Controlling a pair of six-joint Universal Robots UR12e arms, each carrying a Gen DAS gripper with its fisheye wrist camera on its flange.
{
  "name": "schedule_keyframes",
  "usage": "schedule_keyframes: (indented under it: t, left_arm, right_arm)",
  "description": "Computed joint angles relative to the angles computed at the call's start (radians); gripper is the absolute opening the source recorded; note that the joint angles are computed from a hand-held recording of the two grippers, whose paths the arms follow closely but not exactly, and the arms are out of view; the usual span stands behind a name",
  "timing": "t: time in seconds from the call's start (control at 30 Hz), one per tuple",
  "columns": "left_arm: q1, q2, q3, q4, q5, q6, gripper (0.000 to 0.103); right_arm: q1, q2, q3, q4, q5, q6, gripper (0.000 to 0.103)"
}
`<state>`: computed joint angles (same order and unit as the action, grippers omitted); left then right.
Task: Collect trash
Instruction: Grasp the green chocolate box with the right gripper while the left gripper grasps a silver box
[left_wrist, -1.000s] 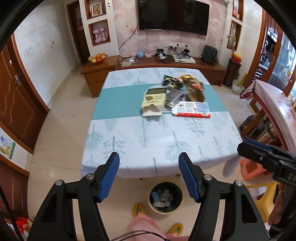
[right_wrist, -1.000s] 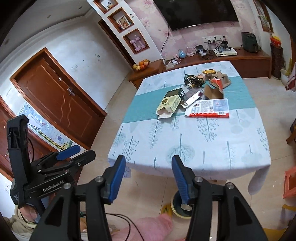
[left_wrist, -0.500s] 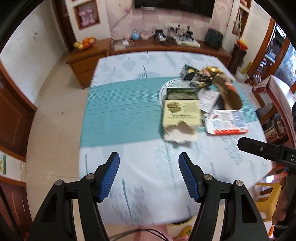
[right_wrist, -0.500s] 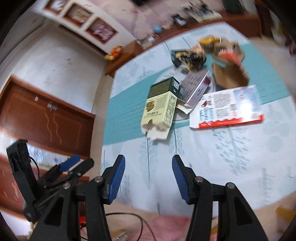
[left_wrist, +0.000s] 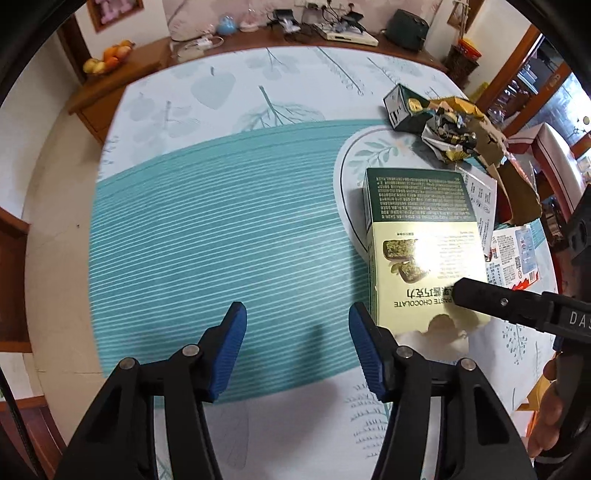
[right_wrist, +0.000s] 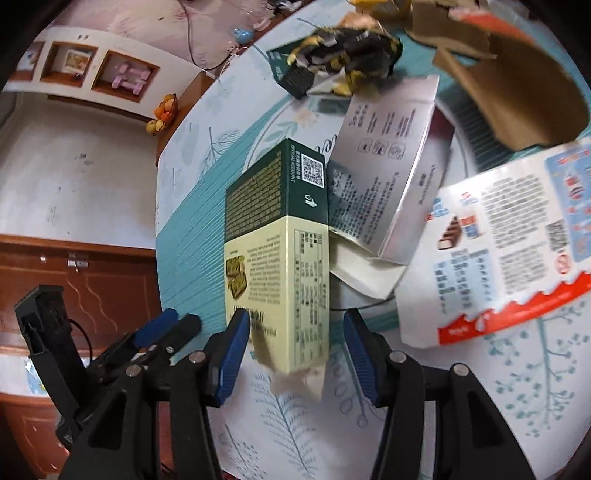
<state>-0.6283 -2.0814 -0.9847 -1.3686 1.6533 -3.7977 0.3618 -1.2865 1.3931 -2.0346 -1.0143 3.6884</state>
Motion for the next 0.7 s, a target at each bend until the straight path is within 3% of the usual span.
schedule_keyframes:
  t: [0.23, 0.27, 0.3, 0.4, 0.53, 0.7]
  left_arm:
    - [0.010, -0.021, 0.016, -0.013, -0.050, 0.046, 0.050]
    - [0.010, -0.023, 0.020, -0.015, -0.051, 0.052, 0.050]
    - [0.009, -0.025, 0.026, -0.021, -0.046, 0.056, 0.047]
    - [0.009, -0.023, 0.032, -0.018, -0.050, 0.069, 0.046]
    - [0.000, -0.021, 0.057, -0.018, -0.025, 0.093, 0.046]
    - [-0.008, -0.029, 0.107, -0.017, -0.027, 0.118, 0.053]
  right_arm:
    - [0.001, 0.013, 0.013, -0.073, 0.070, 0.045, 0.053]
    - [0.002, 0.012, 0.016, -0.090, 0.080, 0.049, 0.050]
    - [0.003, 0.012, 0.015, -0.101, 0.081, 0.049, 0.039]
    - [0.007, 0.005, 0.013, -0.132, 0.095, 0.043, 0.030]
    - [0.013, -0.016, 0.007, -0.156, 0.079, 0.015, 0.029]
    - [0.011, -0.070, 0.004, -0.145, 0.000, -0.021, 0.029]
